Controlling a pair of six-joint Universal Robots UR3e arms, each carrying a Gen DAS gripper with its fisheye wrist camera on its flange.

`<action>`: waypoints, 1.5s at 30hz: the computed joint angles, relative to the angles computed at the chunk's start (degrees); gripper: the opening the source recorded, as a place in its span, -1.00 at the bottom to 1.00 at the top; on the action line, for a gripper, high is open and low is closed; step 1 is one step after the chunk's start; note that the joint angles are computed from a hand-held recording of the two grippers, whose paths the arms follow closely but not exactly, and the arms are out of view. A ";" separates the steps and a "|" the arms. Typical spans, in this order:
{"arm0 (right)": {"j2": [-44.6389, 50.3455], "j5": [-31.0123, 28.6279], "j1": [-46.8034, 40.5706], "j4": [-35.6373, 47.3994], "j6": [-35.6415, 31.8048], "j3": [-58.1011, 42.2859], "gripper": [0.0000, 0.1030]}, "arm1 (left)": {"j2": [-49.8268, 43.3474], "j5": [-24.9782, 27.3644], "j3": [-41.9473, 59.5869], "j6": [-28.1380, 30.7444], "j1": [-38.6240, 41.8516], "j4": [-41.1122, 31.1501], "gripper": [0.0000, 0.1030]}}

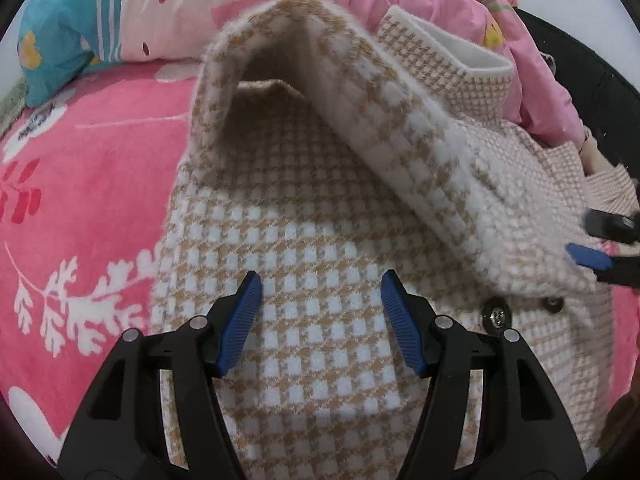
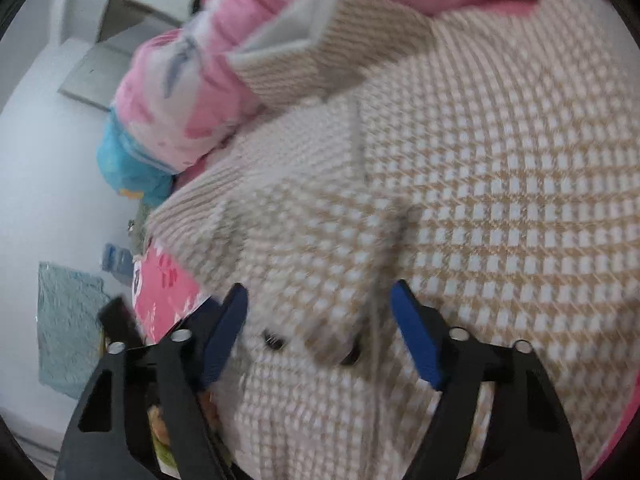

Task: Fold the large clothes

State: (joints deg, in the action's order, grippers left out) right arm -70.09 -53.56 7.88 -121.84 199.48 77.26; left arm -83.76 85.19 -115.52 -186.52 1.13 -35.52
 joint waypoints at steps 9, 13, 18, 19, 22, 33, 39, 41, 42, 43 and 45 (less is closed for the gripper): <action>4.57 -15.30 7.86 1.16 -2.12 -12.34 -0.75 | 5.70 1.29 -6.59 3.27 0.92 3.26 0.16; 6.42 -19.47 9.48 3.14 -4.01 -23.65 -0.83 | 5.80 -0.67 -8.09 3.26 2.41 5.15 0.16; 8.00 -19.93 6.12 5.10 -3.37 -33.44 -0.84 | 4.29 -0.88 -8.58 3.00 2.18 7.67 0.16; 8.87 -20.33 5.47 5.77 -3.53 -35.28 -0.84 | 4.28 -0.86 -8.64 3.07 2.17 7.73 0.16; 10.66 -19.06 1.61 8.46 -4.42 -35.71 -0.83 | 3.94 -1.11 -8.59 3.24 2.18 7.85 0.16; 10.83 -12.26 -6.88 11.32 -6.03 -22.15 -0.05 | 4.53 -3.61 -9.91 4.26 3.97 8.65 0.16; 16.32 -23.66 -0.60 15.07 -7.77 -29.73 -0.48 | 5.99 -7.16 -11.62 4.92 6.61 9.26 0.17; 15.89 -25.49 0.82 15.11 -8.62 -30.52 -0.69 | 6.83 -9.44 -12.68 5.30 8.24 9.70 0.17; 14.64 -26.10 1.44 14.59 -8.83 -30.46 -0.74 | 7.94 -11.53 -13.81 5.95 9.95 9.69 0.17; 13.52 -25.98 1.55 13.82 -8.78 -29.97 -0.74 | 8.66 -13.21 -14.59 6.27 11.22 9.71 0.16; 10.19 -24.68 0.98 11.92 -8.55 -28.59 -0.75 | 9.86 -16.17 -15.82 6.66 13.36 9.53 0.16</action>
State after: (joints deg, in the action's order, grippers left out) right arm -59.90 -78.24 8.85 -109.92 190.94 48.67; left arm -73.90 69.02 -131.34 -179.87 14.49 -25.99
